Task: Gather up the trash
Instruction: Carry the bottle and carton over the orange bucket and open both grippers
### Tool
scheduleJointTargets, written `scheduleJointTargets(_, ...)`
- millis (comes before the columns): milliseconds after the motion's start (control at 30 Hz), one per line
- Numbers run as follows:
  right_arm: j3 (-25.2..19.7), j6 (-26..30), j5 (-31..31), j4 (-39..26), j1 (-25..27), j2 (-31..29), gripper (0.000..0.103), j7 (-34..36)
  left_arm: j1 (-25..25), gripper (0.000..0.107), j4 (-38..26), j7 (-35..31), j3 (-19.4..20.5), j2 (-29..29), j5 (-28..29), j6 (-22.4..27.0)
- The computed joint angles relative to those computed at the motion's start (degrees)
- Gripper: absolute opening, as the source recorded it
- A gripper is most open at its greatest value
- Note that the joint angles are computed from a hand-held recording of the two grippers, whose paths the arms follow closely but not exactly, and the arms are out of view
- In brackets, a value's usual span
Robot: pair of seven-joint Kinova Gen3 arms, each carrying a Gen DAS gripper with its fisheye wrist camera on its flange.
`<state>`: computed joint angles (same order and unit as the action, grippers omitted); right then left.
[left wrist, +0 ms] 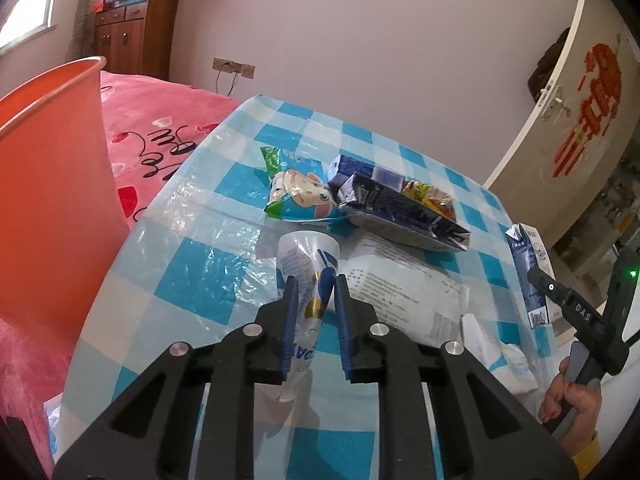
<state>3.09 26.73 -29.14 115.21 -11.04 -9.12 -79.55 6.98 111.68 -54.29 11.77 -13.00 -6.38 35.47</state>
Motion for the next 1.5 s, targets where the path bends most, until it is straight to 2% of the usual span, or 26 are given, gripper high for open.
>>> scheduleJointTargets(167, -0.13, 0.81, 0.06, -0.89, -0.02, -1.38, 0.066, -1.18, 1.09, 0.019, 1.15, -3.48, -2.38, -2.17, 3.29, -1.76)
scheduleJointTargets(533, -2.63, 2.69, 5.85, -4.48, -1.98, -4.48, 0.066, -7.58, 0.47, 0.019, 2.00, -9.93, -4.96, -7.20, 8.44, -3.84)
scheduleJointTargets(800, -3.35, 4.87, 3.62, -9.39, -7.06, -3.67, 0.066, -6.97, -1.97, 0.019, 0.35, -13.56, -6.29, -11.75, 8.99, -3.15)
scheduleJointTargets(1067, -5.18, 8.13, -4.64, -17.52, -12.77, 1.28, 0.066, -0.20, -6.63, 0.019, -1.23, -15.73, -8.55, -16.41, 8.12, -2.18)
scheduleJointTargets(1300, -10.68, 12.56, -11.35, -29.06, -13.51, 9.75, 0.066, 4.56, -11.45, 0.019, -2.01, -16.84, -11.64, -18.16, 7.09, -0.55)
scheduleJointTargets(1367, -13.03, 13.36, -10.47, -33.12, -14.06, 12.54, 0.066, 4.35, -12.17, 0.019, -1.91, -17.30, -12.81, -18.06, 7.09, -0.34)
scheduleJointTargets(1500, -16.59, 13.71, -4.42, -40.13, -16.76, 17.46, 0.066, 1.09, -13.54, 0.019, -1.36, -17.93, -15.42, -17.12, 7.60, 0.10)
